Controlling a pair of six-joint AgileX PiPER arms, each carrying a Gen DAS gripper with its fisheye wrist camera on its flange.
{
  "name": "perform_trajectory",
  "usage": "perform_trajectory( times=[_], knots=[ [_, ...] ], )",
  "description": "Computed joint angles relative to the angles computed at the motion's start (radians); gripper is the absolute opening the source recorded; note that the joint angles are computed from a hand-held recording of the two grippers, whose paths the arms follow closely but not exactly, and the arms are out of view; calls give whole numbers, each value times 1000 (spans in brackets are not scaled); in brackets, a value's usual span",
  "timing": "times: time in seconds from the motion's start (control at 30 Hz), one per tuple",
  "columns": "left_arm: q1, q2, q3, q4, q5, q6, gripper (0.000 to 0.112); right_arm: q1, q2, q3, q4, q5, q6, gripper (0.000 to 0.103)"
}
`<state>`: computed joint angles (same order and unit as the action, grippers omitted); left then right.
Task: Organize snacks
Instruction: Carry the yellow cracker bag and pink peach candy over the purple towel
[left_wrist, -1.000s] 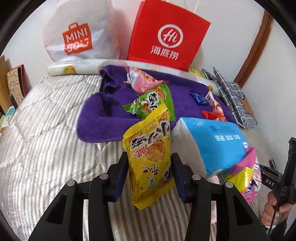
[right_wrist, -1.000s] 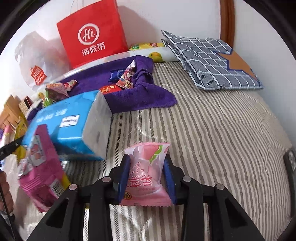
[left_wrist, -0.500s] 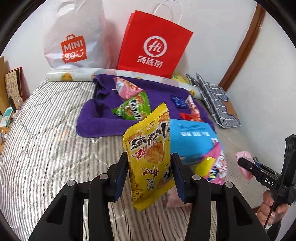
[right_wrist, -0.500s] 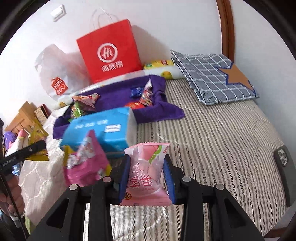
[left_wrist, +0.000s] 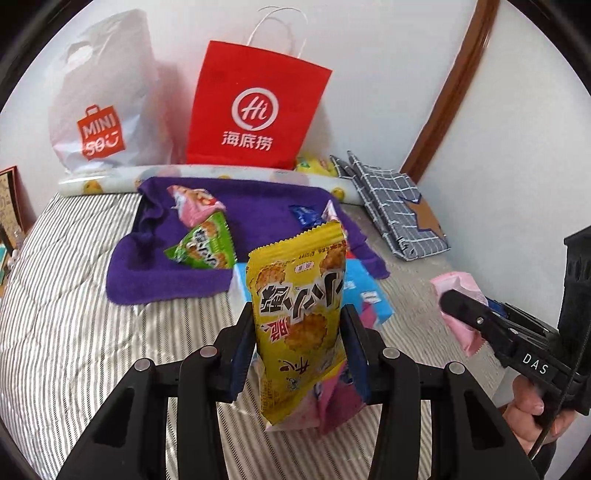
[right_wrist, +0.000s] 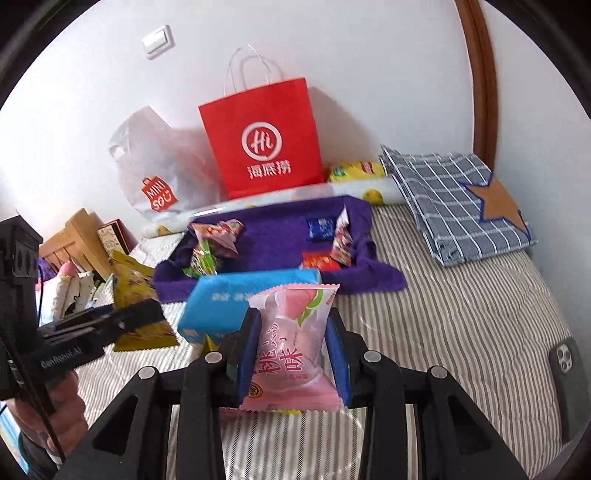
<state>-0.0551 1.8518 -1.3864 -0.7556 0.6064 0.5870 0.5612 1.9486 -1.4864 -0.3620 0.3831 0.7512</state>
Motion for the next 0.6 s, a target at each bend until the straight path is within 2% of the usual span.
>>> perform_trajectory(
  times=[0.6],
  knots=[
    [-19,113,-215,99,56,-117,44,-37,114,-199,81,54,-117,34]
  ],
)
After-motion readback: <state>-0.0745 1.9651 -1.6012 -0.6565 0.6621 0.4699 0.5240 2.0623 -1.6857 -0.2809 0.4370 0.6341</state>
